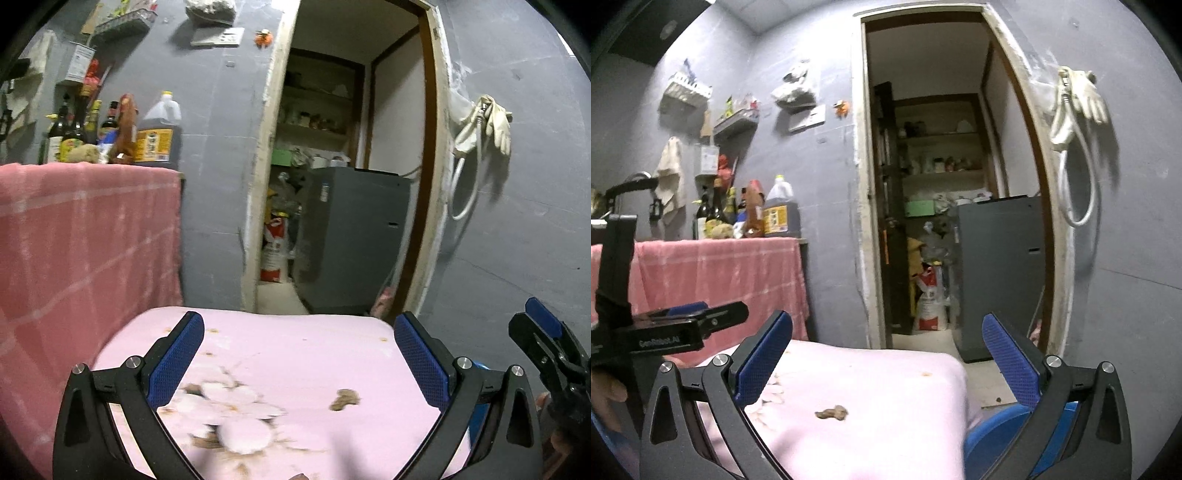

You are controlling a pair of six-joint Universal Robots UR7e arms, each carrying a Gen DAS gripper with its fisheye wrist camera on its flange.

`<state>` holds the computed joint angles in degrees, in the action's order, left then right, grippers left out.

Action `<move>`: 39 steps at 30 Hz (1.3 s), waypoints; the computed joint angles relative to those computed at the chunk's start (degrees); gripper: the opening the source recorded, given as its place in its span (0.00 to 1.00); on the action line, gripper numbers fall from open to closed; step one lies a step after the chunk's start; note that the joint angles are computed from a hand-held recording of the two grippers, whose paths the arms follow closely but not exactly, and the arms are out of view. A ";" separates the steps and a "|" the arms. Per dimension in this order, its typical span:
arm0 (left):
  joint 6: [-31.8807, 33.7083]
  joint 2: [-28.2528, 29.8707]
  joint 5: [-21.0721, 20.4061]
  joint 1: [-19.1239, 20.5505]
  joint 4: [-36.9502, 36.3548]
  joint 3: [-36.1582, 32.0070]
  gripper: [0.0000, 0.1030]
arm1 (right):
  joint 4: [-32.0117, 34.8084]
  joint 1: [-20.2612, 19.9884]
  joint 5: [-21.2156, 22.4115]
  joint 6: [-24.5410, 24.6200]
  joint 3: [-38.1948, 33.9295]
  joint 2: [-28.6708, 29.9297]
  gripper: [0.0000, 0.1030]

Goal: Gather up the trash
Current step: 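Bring both open tools back over the last brown scraps on the stool, then grasp a brown scrap with the left tool while the right tool grasps another brown scrap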

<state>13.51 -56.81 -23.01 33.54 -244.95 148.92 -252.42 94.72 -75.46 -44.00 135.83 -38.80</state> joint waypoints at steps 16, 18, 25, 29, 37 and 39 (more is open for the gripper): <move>1.59 1.27 -0.58 7.40 -1.74 0.30 0.98 | 13.37 2.93 -11.41 -1.03 -5.25 1.42 1.00; 1.50 1.44 -0.47 8.43 -0.36 -0.26 0.98 | 16.15 3.05 -13.18 -0.38 -6.08 1.10 1.00; -5.27 -2.14 -5.01 13.96 13.70 -1.09 0.98 | 27.59 4.11 -21.12 1.91 -9.76 0.66 0.78; -8.64 -4.00 -6.33 16.12 20.76 -2.07 0.98 | 33.36 4.92 -26.24 2.22 -12.25 1.62 0.65; -15.62 -7.40 -7.25 18.86 31.56 -3.46 0.98 | 42.57 5.35 -27.00 1.89 -14.44 1.94 0.42; -16.69 -8.49 -8.20 19.60 33.90 -3.81 0.98 | 45.72 5.31 -26.50 2.49 -14.94 1.78 0.41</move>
<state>-3.18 -65.30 -31.21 53.14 -211.05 145.10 -206.70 100.03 -101.96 -41.51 120.89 -37.02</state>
